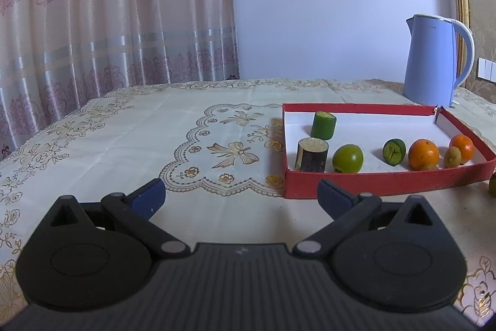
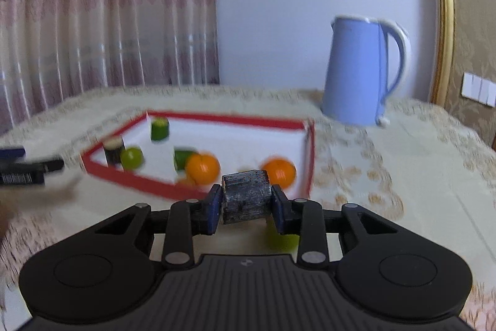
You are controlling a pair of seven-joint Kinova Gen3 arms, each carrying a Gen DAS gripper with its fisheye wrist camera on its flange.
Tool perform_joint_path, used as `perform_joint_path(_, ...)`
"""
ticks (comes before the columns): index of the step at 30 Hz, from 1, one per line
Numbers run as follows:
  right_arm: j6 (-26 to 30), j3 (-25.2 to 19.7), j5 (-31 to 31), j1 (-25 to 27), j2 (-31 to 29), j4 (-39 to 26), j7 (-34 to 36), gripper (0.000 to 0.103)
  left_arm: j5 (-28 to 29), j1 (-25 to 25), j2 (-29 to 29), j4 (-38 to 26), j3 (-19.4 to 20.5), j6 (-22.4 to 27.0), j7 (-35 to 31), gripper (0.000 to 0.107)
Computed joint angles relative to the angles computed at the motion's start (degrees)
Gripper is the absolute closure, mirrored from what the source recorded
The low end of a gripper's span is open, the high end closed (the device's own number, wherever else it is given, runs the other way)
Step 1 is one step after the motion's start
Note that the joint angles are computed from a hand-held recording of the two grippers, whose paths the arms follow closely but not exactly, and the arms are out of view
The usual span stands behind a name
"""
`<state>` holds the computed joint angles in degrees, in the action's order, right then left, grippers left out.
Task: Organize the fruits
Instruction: 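Grasp the dark wooden cylinder beside the box with the right gripper, then lower the wooden cylinder into the red box and open the right gripper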
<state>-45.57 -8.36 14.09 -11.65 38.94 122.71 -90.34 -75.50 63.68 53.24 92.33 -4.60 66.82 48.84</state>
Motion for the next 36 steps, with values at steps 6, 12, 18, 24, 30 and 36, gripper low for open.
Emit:
perform_joint_path(6,9.52,-2.68,0.9,0.0,0.8,-10.02,-3.53,0.071,-0.09,0.08,0.08,0.12,0.1,0.23,-0.35,0.004)
perform_joint_path(12,21.91,-0.11,-2.88,-4.71,5.15,-22.11,-4.77,0.071,-0.31,-0.1,0.14,0.04,0.12,-0.24,-0.41,0.004)
perform_joint_path(18,27.47,0.58,-6.92,-6.24,7.99,-27.89,-3.29,0.071,-0.9,-0.33,-0.08,0.5,0.12,-1.25,0.13,0.004)
perform_joint_path(24,27.6,3.96,-5.45,-8.73,8.51,-28.69,-6.84,0.065,-1.07,-0.54,-0.3,0.78,0.23,-1.72,0.46,0.004)
perform_joint_path(30,13.96,-3.8,-5.43,-0.33,4.01,-17.78,-5.81,0.065,-0.97,-0.51,-0.08,0.53,0.19,-1.44,0.09,0.004)
perform_joint_path(36,-0.02,-18.18,-10.27,15.5,2.71,-4.94,5.08,0.058,-0.52,0.11,0.54,-1.38,0.17,-0.42,-2.56,0.004)
